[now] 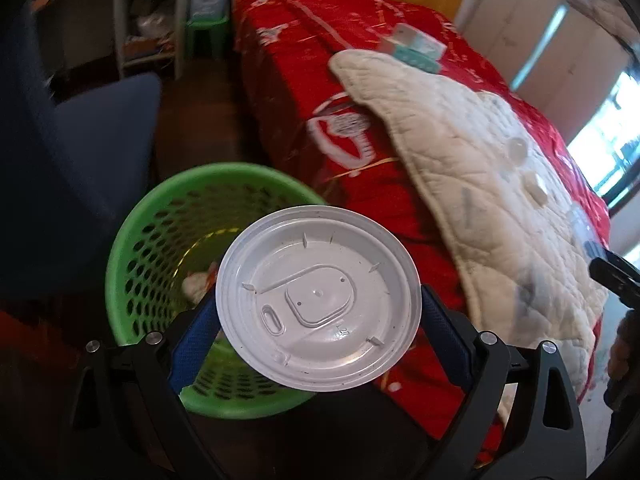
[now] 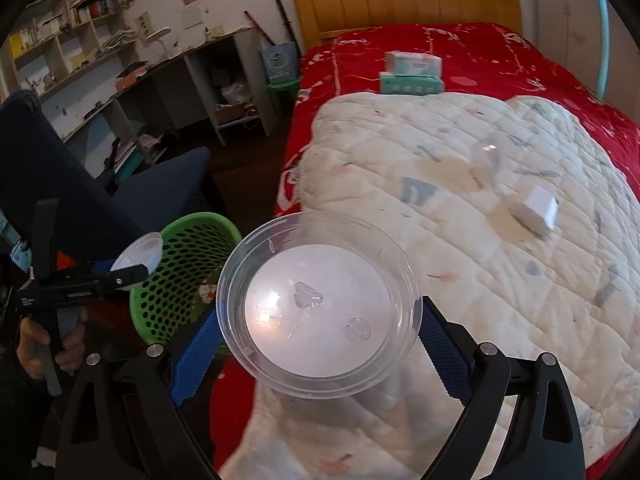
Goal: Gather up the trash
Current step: 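Drop the white lid into the basket with the left tool while the right tool drops the clear container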
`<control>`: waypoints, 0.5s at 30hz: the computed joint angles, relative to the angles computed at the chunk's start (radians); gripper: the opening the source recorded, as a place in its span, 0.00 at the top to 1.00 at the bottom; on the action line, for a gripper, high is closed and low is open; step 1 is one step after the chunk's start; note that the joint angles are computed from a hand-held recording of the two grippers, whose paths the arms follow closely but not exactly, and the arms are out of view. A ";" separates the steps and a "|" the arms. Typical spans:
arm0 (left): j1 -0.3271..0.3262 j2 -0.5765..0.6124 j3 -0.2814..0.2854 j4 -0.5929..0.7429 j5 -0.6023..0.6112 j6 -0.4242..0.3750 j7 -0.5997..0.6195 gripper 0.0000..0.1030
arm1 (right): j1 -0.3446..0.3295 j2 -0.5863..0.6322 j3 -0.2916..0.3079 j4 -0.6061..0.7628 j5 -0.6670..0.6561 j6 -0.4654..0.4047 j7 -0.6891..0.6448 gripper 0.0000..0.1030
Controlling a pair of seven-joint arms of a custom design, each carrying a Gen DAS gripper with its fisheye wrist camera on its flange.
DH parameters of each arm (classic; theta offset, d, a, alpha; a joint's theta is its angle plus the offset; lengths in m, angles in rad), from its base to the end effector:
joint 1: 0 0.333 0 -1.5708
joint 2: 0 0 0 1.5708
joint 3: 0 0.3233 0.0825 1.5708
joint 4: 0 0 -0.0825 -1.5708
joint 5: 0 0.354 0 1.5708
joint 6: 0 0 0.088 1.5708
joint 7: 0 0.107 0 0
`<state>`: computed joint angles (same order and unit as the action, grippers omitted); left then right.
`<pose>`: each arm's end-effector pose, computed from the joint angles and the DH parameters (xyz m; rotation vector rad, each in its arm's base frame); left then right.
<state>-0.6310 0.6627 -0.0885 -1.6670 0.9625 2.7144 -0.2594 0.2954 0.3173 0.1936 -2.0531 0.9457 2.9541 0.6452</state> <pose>0.5057 -0.4689 0.2791 -2.2441 1.6080 -0.7924 0.5558 0.2265 0.3581 -2.1125 1.2535 -0.2148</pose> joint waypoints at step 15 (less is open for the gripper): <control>0.012 -0.081 0.054 -0.208 0.101 0.163 -0.266 0.06 | 0.066 0.056 0.027 0.088 -0.067 -0.045 0.043 0.13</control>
